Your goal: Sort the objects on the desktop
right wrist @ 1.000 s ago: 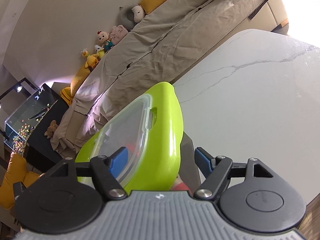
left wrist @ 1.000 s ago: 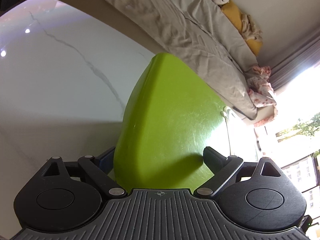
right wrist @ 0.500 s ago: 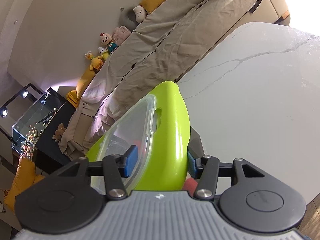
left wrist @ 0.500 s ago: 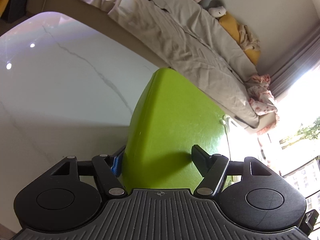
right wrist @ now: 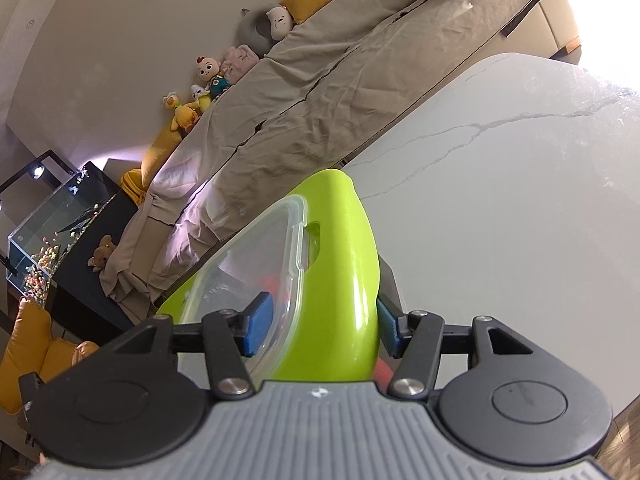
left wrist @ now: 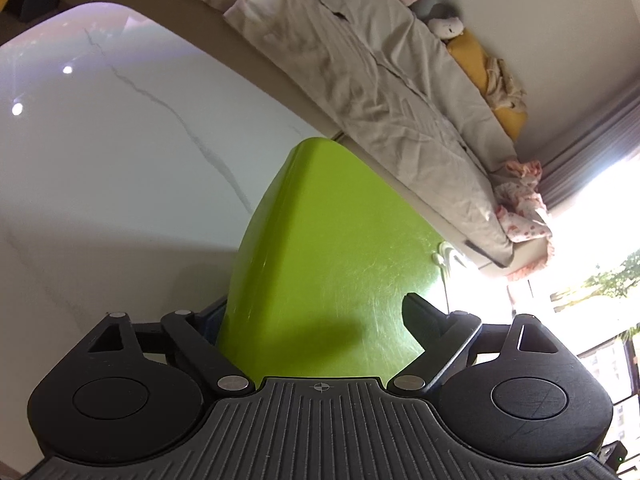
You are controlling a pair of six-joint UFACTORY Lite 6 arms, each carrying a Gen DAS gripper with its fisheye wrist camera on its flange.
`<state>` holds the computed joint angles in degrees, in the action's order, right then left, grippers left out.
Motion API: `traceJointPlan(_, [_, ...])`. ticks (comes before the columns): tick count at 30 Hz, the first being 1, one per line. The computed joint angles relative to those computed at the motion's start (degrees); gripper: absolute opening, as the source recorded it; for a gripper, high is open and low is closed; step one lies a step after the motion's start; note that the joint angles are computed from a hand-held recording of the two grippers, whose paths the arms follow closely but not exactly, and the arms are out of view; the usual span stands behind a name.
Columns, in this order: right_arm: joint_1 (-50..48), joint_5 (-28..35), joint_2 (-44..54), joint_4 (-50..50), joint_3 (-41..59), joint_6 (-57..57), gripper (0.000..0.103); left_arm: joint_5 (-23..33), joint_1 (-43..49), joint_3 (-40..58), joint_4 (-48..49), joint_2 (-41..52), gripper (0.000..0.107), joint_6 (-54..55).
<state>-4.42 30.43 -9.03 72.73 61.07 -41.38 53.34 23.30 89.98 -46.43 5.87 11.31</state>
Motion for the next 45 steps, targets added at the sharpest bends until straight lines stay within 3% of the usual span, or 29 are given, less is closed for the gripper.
traceJointPlan(3, [-1.91,1.29,-4.46,1.52,-3.62,-1.40,0.081,0.30,2.67,-5.08,-1.05,-4.76,0.093,0.51])
traceJointPlan(10, [-8.15,9.23,-13.48,-2.09,-9.05,2.46,0.081,5.58,7.92,-11.50,5.81,-17.47,0.097,-2.02])
traceJointPlan(16, [-2.88,13.37,-19.67,-11.04,-11.85,4.97,0.087,10.90,-2.01,-10.03,18.49,-21.00,0.099,-4.23])
traceJointPlan(23, [13.43,1.34,-10.77,-26.90,-8.47,23.24,0.086,5.22,-16.73,-10.89,26.98,-13.34,0.100,-9.53])
traceJointPlan(28, [14.30,-4.32,-4.33,-31.86,-5.07,30.69,0.076,-1.15,-22.75,-7.34,36.29,-6.40,0.100,-14.48])
traceJointPlan(34, [10.86,-5.31,-1.25,-23.79,-4.06,23.17,0.073,-5.40,-24.93,-5.69,36.56,-3.13,0.100,-11.89])
traceJointPlan(39, [9.46,-6.14,2.38,-22.38,-1.40,20.03,0.075,-3.52,-23.37,-3.39,33.30,-0.87,0.100,-10.97])
traceJointPlan(45, [2.21,-2.42,-2.00,-13.02,-6.71,10.93,0.082,3.79,-10.22,-12.52,14.41,-9.82,0.100,4.65])
